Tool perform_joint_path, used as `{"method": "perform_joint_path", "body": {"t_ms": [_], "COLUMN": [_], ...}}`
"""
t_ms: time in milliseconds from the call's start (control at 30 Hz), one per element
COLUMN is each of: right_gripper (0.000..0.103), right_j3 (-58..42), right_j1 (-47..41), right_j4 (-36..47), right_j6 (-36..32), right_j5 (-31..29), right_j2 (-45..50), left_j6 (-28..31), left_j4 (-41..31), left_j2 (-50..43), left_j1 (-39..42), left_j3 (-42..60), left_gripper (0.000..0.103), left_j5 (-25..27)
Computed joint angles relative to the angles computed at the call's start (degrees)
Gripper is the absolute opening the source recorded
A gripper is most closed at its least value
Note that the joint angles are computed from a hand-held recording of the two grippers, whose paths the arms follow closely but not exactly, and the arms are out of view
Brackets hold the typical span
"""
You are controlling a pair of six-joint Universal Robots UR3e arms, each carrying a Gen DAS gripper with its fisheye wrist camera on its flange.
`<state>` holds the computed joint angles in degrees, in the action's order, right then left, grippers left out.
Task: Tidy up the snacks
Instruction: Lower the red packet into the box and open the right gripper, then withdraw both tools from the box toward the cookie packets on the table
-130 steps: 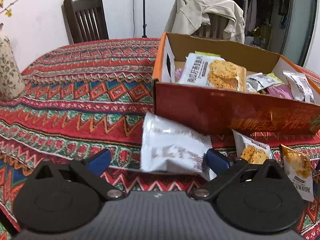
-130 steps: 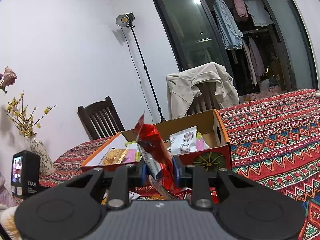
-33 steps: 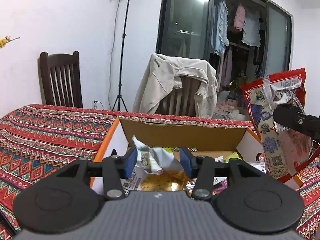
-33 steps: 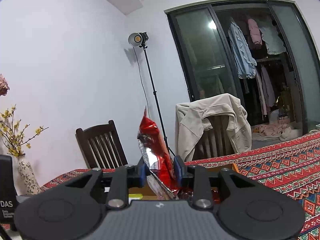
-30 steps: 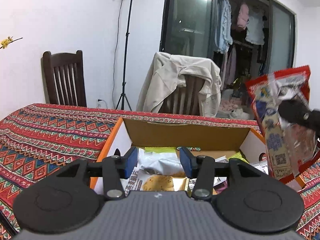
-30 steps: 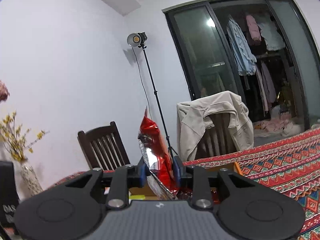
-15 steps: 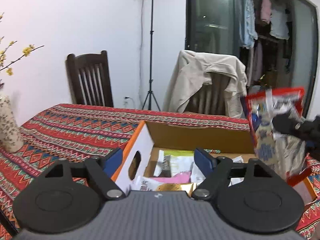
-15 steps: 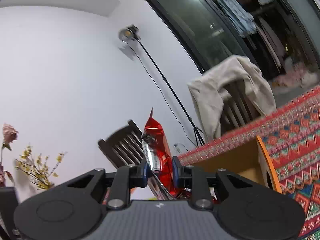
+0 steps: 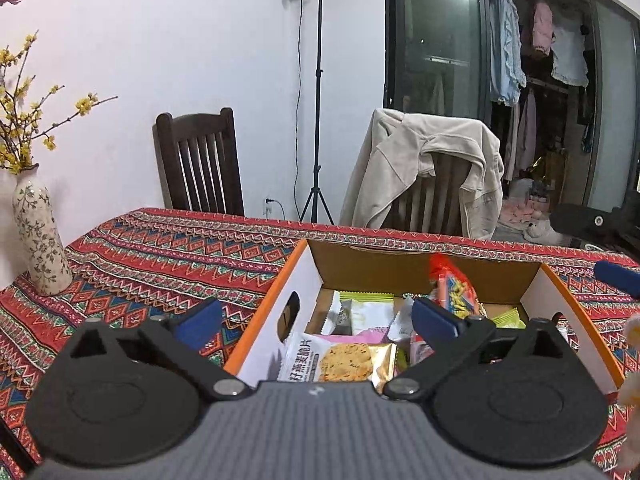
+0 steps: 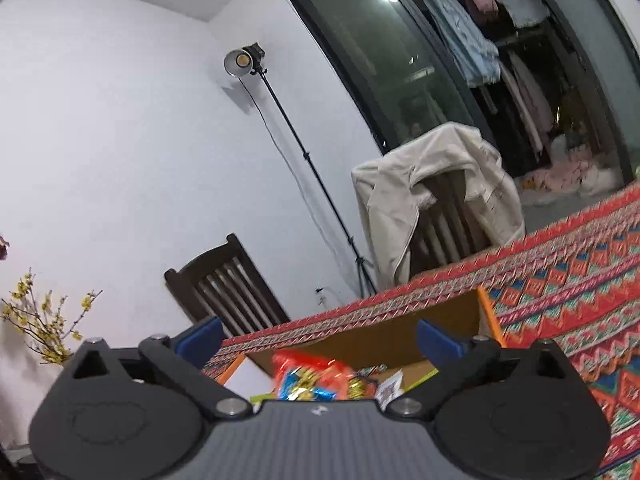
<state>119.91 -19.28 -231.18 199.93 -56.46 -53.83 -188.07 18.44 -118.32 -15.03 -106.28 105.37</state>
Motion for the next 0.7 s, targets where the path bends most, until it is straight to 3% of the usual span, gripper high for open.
{"method": "perform_joint_path", "body": {"t_ms": [400,533,700], "right_gripper": [0.103,0.103,0.103], "right_j3": [2.2,1.3,1.4], "right_j1": [5.0,9.8,14.3], "right_j4": [3.9,3.8,6.3], "right_j6": [-6.7,-9.5,-14.0], "right_j5": [-8.5,-15.7,-19.9], "right_j2": [-6.2,-5.5,-6.7], "left_j6": [4.2,2.3,1.0], "left_j4": [15.0,15.5,13.8], "left_j2": [4.8,6.6,10.3], "left_j1": [10.0,15.0,18.8], "left_j3": [-16.4,-20.1,-22.8], "left_gripper": [0.103,0.103,0.103], "left_j5": [-11.0,-17.2,-22.1]}}
